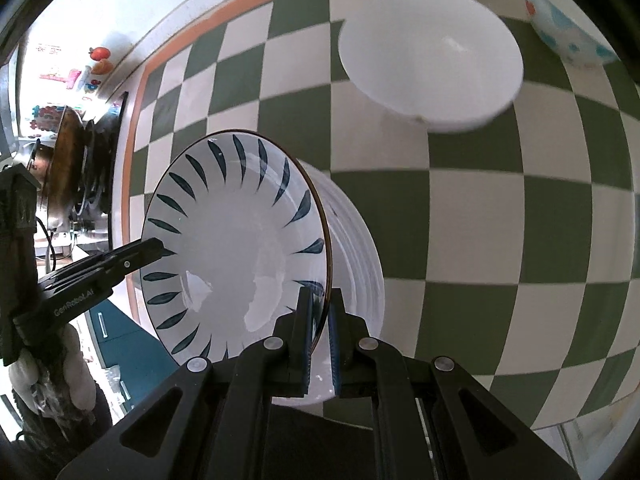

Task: Organize plates and bowls
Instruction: 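Carry the blue-striped plate onto the pink-flower plate and open the right gripper, then raise the right gripper away from the plate stack toward the bowls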

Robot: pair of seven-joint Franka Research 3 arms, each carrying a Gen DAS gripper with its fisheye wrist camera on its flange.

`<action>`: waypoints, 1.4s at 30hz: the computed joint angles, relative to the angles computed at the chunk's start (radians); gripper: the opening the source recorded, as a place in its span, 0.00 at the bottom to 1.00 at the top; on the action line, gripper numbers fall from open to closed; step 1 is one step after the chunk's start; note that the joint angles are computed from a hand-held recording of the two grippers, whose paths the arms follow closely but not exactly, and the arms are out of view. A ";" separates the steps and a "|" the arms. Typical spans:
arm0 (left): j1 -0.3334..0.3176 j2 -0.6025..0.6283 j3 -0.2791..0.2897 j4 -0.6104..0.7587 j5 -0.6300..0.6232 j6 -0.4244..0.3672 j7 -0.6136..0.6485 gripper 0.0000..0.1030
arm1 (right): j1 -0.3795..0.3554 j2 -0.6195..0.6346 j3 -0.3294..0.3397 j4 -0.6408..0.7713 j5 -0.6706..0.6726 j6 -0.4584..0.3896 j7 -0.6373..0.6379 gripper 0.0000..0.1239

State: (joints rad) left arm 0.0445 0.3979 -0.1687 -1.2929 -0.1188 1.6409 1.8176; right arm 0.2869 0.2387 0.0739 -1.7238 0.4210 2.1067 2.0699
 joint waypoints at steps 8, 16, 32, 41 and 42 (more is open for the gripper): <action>-0.010 -0.041 0.005 -0.093 0.033 0.019 0.006 0.16 | 0.005 -0.007 0.008 -0.053 0.031 0.011 -0.013 0.07; -0.030 -0.050 0.003 -0.132 0.048 0.052 -0.006 0.16 | 0.014 -0.003 0.004 -0.075 0.013 0.035 0.001 0.07; -0.043 -0.071 0.007 -0.156 0.089 0.070 -0.067 0.17 | 0.020 0.019 -0.002 -0.004 -0.052 -0.023 0.070 0.13; -0.034 -0.180 0.011 -0.220 0.048 0.090 -0.045 0.20 | 0.042 -0.011 0.004 0.070 -0.109 -0.091 0.087 0.13; -0.032 -0.194 0.012 -0.224 0.038 0.088 -0.037 0.21 | 0.046 -0.020 0.006 0.076 -0.115 -0.099 0.091 0.14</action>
